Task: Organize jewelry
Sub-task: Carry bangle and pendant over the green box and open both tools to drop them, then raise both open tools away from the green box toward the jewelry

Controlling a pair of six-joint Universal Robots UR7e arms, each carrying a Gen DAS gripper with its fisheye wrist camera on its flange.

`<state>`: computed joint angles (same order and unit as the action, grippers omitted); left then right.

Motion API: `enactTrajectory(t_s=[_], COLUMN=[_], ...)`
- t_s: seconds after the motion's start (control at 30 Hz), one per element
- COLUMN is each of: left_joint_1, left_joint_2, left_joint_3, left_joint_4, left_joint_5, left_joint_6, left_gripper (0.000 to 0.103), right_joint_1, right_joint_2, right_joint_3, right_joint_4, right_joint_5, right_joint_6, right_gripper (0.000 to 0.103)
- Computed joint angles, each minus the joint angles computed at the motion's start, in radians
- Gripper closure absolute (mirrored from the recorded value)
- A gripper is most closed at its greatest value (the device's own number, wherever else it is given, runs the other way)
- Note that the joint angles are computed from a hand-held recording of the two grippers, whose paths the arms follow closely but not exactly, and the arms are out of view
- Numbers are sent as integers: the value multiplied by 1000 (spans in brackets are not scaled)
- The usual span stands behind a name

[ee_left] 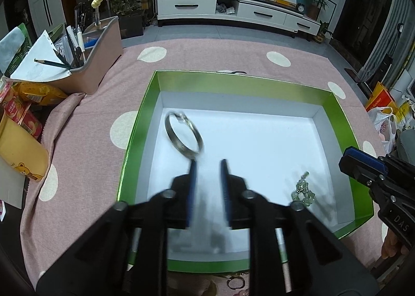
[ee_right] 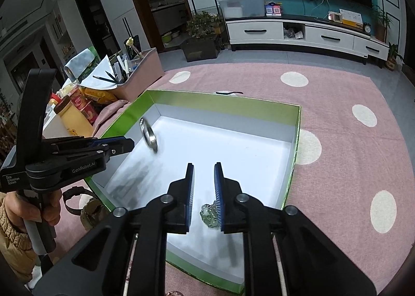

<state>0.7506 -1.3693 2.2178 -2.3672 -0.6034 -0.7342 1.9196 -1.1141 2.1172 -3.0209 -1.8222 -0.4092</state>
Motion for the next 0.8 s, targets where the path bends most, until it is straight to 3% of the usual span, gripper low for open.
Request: enactTrajectory(t_s=[0.03,0.1,0.3,0.5,0.8], left_joint_1=[-2,-9,-34,-72,-158], left_joint_2=[-3,-11,-63,-164,-351], left_joint_3=[1,5,22,48,89], left_joint_4=[1,7,59,185,475], left_joint_5=[1,6,24,51,69], left_joint_6=[-3,-11,-62,-172,-406], left_gripper=[65,58,36,34,33], right_joint_1=[0,0,3,9,39], right_joint_2=[-5,-11,-51,-108,-193], right_joint_3=[4,8,37,72,130], right_joint_4=[-4,-10,-25,-31,-26], right_joint_5=[0,-2,-12,-20,-38], right_joint_6=[5,12,30,51,79], right_gripper=[77,69,62,59,59])
